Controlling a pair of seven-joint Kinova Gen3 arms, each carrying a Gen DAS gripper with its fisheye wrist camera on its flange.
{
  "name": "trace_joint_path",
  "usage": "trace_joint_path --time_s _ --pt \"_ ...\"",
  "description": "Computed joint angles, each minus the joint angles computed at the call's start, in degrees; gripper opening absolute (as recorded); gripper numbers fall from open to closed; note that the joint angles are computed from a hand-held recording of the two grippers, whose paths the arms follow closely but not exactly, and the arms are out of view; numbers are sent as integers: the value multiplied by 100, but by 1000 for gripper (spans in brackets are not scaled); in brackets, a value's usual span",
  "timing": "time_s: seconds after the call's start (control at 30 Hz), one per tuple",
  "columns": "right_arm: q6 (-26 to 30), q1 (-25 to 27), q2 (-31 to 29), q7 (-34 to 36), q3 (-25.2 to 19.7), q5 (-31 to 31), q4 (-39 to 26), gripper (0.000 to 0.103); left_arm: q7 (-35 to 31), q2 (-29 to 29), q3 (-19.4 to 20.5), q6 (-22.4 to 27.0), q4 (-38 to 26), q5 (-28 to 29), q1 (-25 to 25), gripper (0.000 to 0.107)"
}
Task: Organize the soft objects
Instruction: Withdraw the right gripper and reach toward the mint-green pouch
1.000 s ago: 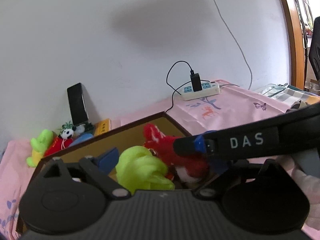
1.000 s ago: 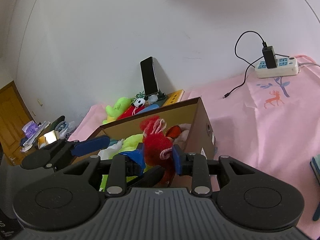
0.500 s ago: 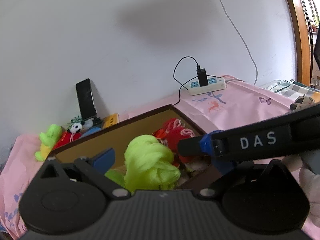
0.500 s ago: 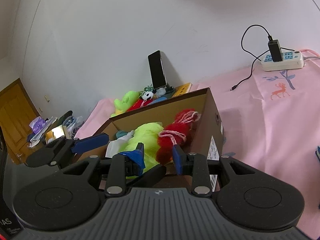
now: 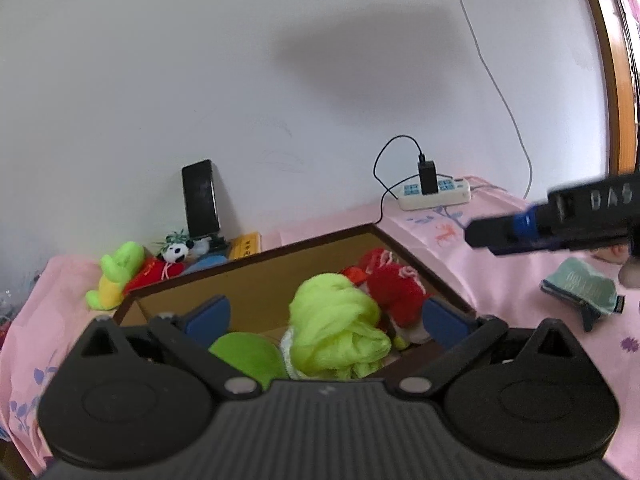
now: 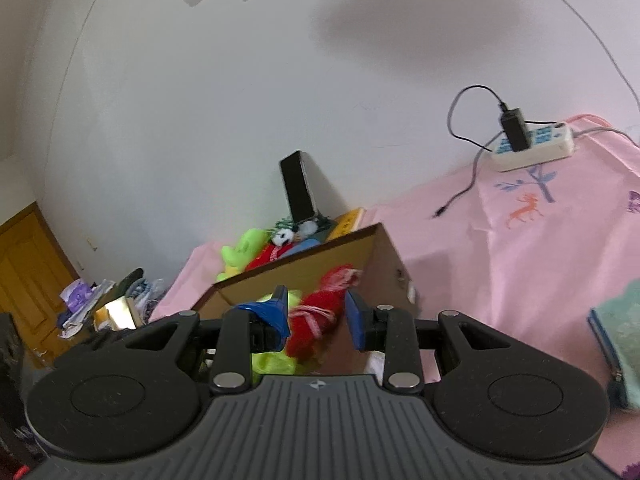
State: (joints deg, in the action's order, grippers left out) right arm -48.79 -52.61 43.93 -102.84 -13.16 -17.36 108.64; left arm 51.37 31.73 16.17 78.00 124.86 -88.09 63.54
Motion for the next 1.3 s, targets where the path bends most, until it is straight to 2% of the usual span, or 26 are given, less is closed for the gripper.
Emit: trace_joint_path --time_s 0.27,0.5,0.9,1.2,1.3 --pt "-317 -67 15 -39 19 -260 435 14 -341 150 35 377 -422 177 427 102" --pt "-773 -165 -53 -26 21 -534 940 14 -584 344 -41 389 -935 142 780 102" --pt "-1588 -332 96 138 72 -1173 1707 14 -712 830 -336 -262 -1681 -108 1000 102" --pt "-2214 -127 520 -328 50 -1201 1988 14 -620 1299 -641 -759 -2143 -363 1051 102" --pt "-2637 76 661 -828 -36 -963 2161 14 -509 1400 -745 -850 -2208 -500 1077 102"
